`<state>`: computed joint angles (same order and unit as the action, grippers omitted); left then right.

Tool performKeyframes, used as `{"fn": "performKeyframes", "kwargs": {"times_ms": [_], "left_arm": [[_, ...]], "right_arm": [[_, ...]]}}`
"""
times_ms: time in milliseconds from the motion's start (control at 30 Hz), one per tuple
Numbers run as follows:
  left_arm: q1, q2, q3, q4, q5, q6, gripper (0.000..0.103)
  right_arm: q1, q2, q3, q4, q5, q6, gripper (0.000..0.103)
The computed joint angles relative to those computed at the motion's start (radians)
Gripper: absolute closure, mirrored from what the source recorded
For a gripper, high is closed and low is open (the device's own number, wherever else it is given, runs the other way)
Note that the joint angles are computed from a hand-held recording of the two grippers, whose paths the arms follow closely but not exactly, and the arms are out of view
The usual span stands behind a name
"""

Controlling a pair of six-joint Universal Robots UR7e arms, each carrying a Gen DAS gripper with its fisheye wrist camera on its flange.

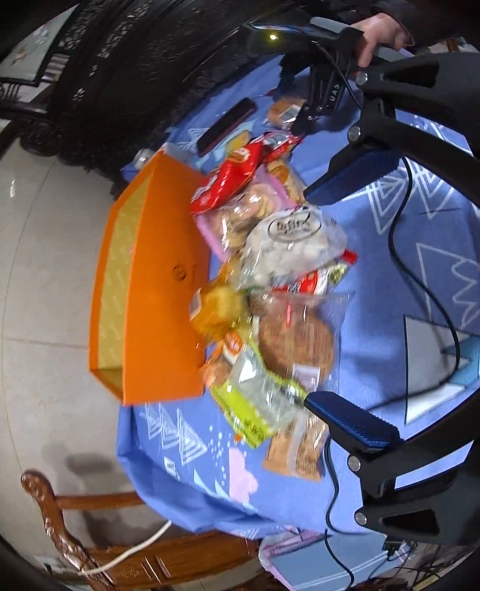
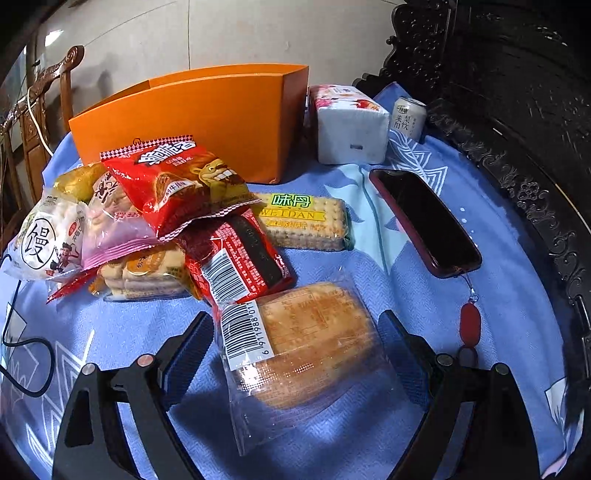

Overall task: Organize snacks
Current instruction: 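Grasp the wrapped bread with the right tool while the left tool grasps the white character bag, then lift both snacks over the orange box and release them inside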

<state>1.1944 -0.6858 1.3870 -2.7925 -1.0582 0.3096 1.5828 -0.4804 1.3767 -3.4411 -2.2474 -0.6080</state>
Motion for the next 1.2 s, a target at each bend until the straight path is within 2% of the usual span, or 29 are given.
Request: {"fn": "performKeyframes", "kwargs": {"times_ms": [100, 267, 333, 433, 500, 567, 600, 900, 967, 1067, 1200], "left_arm": [[0.0, 0.047, -0.044, 0.039, -0.004, 0.011, 0.004], [0.001, 0.134, -0.139, 0.108, 0.021, 0.02, 0.004], [-0.003, 0.163, -0.149, 0.053, 0.053, 0.054, 0.004], [-0.007, 0.188, -0.164, 0.008, 0.06, 0.095, 0.005], [-0.011, 0.195, -0.165, -0.013, 0.077, 0.106, 0.015], [-0.019, 0.197, -0.151, -0.048, 0.084, 0.134, 0.04], [-0.018, 0.192, -0.149, -0.028, 0.065, 0.129, 0.047], [-0.019, 0.166, -0.092, -0.037, 0.049, 0.096, 0.047], [-0.017, 0.154, -0.077, -0.041, 0.04, 0.092, 0.051], [-0.01, 0.12, -0.05, -0.03, -0.012, 0.051, 0.054], [-0.008, 0.076, -0.007, -0.056, -0.063, 0.07, 0.055]], "right_arm": [[-0.001, -0.01, 0.017, 0.001, 0.006, 0.022, 0.02], [0.001, -0.009, 0.032, -0.031, 0.007, -0.024, 0.025], [0.0, -0.013, 0.053, -0.058, 0.017, -0.035, 0.026], [-0.001, -0.022, 0.08, -0.083, 0.032, -0.039, 0.028], [-0.002, -0.034, 0.1, -0.079, 0.051, -0.02, 0.028], [-0.003, -0.042, 0.117, -0.083, 0.067, -0.009, 0.029], [-0.003, -0.049, 0.131, -0.084, 0.077, 0.002, 0.029], [0.015, -0.071, 0.201, -0.13, 0.125, 0.027, 0.029], [0.021, -0.074, 0.211, -0.15, 0.127, 0.031, 0.03], [0.035, -0.082, 0.23, -0.192, 0.128, 0.036, 0.03], [0.058, -0.086, 0.238, -0.229, 0.124, 0.029, 0.03]]}}
